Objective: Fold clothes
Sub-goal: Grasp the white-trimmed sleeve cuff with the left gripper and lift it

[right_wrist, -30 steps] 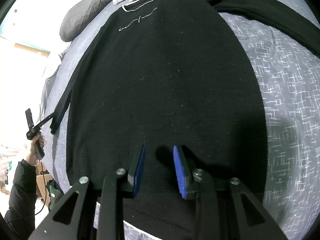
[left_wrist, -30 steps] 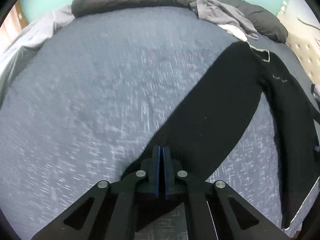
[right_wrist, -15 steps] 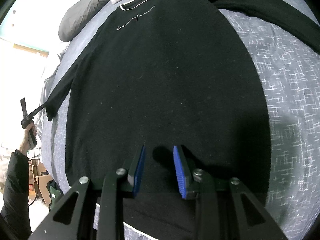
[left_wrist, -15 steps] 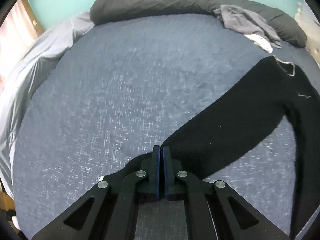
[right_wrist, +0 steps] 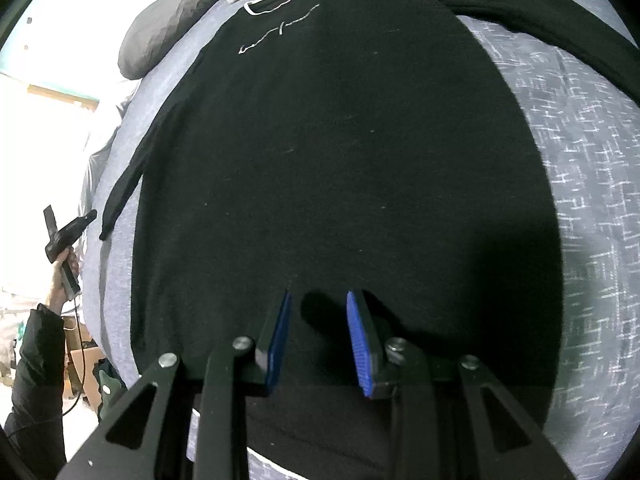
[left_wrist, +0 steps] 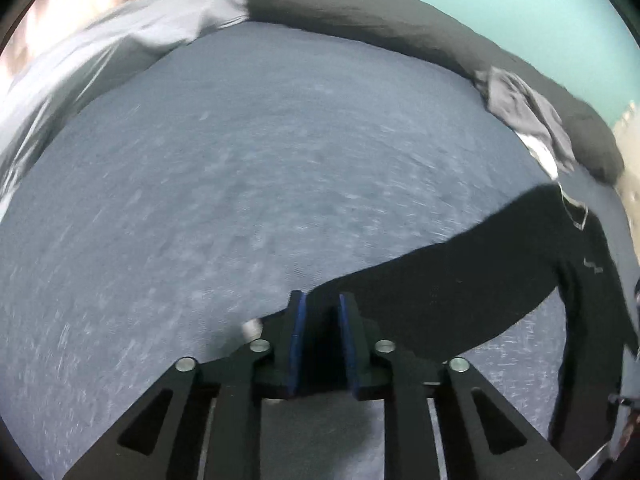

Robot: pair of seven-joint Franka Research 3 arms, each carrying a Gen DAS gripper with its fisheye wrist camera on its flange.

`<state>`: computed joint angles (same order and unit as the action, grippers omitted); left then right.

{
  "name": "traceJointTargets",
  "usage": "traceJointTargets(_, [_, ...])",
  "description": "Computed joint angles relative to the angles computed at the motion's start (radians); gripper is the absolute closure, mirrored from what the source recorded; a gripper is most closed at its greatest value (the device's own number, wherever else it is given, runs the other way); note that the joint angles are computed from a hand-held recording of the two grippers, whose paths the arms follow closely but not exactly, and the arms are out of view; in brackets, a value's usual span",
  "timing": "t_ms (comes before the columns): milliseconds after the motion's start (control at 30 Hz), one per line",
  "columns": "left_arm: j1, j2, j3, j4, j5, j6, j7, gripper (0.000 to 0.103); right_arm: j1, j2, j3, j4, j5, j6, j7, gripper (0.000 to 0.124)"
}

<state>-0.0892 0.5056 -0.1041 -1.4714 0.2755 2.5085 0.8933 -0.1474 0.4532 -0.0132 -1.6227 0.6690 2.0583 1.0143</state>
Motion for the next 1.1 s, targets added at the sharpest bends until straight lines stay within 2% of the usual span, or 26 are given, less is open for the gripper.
traceJointTargets(67, [0.012,-0.036,0.007,-0.069,-0.010,0.029,-0.035,0.077,0.001,-0.003,0.003,-0.006,0.004,0.000,-0.004,0.095])
traceJointTargets(200, [0.059,-0.078,-0.015,-0.186,-0.087,0.139,-0.073,0.071,0.007,-0.009,0.003,-0.014,0.001,0.000,-0.004,0.095])
traceJointTargets(400, [0.063,-0.035,-0.026,-0.170,-0.120,0.190,-0.076,0.071,0.011,-0.002,0.001,0.007,-0.012,-0.012,-0.002,0.095])
traceJointTargets(567, [0.032,0.033,-0.006,-0.086,-0.084,0.168,-0.095,0.073,0.017,-0.007,0.000,0.000,-0.020,-0.002,0.012,0.095])
traceJointTargets(633, [0.020,0.026,0.010,-0.094,-0.062,0.166,-0.118,0.093,0.019,-0.008,0.001,-0.004,-0.022,0.000,0.014,0.095])
traceJointTargets(933, [-0.023,0.010,0.072,-0.040,0.080,0.108,-0.203,0.097,0.022,-0.001,0.002,0.002,-0.029,0.000,0.022,0.095])
traceJointTargets(1100, [-0.016,0.071,0.070,0.090,0.116,0.023,-0.185,0.097,0.023,0.000,0.002,0.003,-0.030,0.000,0.023,0.095])
